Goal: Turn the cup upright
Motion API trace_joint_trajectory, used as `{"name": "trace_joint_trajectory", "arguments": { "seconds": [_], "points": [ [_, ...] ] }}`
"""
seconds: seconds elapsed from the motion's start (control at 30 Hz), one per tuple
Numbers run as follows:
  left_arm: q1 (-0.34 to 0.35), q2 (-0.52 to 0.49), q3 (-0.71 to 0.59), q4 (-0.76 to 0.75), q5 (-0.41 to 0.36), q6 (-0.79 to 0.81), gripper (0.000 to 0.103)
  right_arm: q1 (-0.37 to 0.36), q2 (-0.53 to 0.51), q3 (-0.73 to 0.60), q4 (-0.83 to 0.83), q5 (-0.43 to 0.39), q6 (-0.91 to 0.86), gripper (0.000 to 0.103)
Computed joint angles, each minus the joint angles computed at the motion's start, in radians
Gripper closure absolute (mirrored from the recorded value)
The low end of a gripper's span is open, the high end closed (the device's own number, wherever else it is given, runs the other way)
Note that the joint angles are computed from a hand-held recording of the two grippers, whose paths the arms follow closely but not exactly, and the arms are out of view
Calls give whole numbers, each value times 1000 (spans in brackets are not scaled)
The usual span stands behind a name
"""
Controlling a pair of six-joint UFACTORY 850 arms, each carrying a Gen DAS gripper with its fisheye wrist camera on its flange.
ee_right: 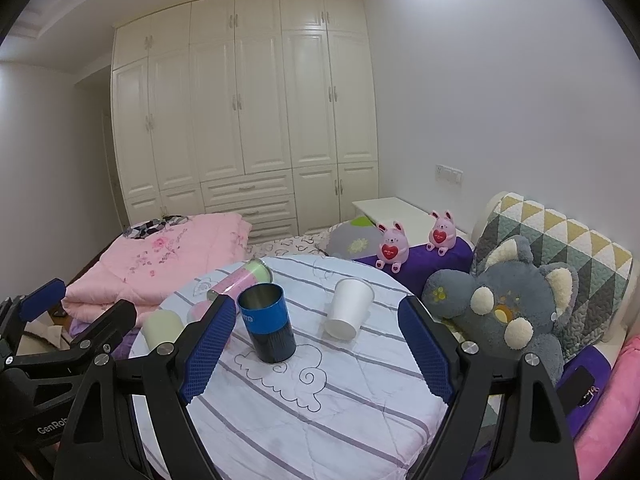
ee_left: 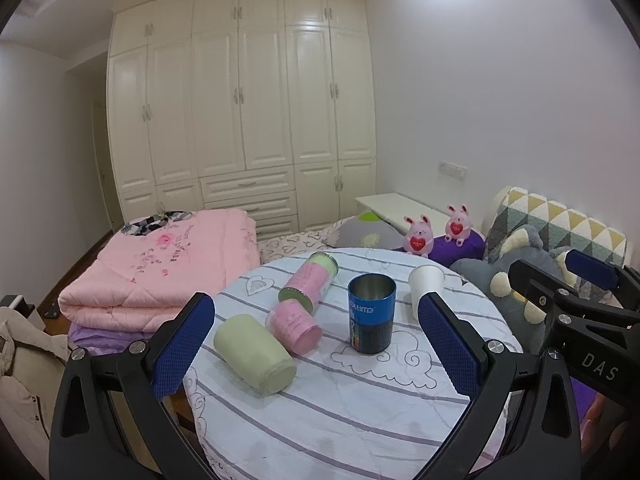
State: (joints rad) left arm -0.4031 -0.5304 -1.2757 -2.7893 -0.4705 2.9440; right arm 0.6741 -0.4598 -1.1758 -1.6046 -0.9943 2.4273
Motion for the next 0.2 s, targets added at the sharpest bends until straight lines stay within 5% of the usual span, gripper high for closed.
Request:
{"name": "trace_joint_trajectory", "arguments": {
  "seconds": [0.2],
  "points": [
    [-1, -23, -32, 12, 33, -10, 0, -13, -2, 2, -7, 19, 10, 18]
  ]
}}
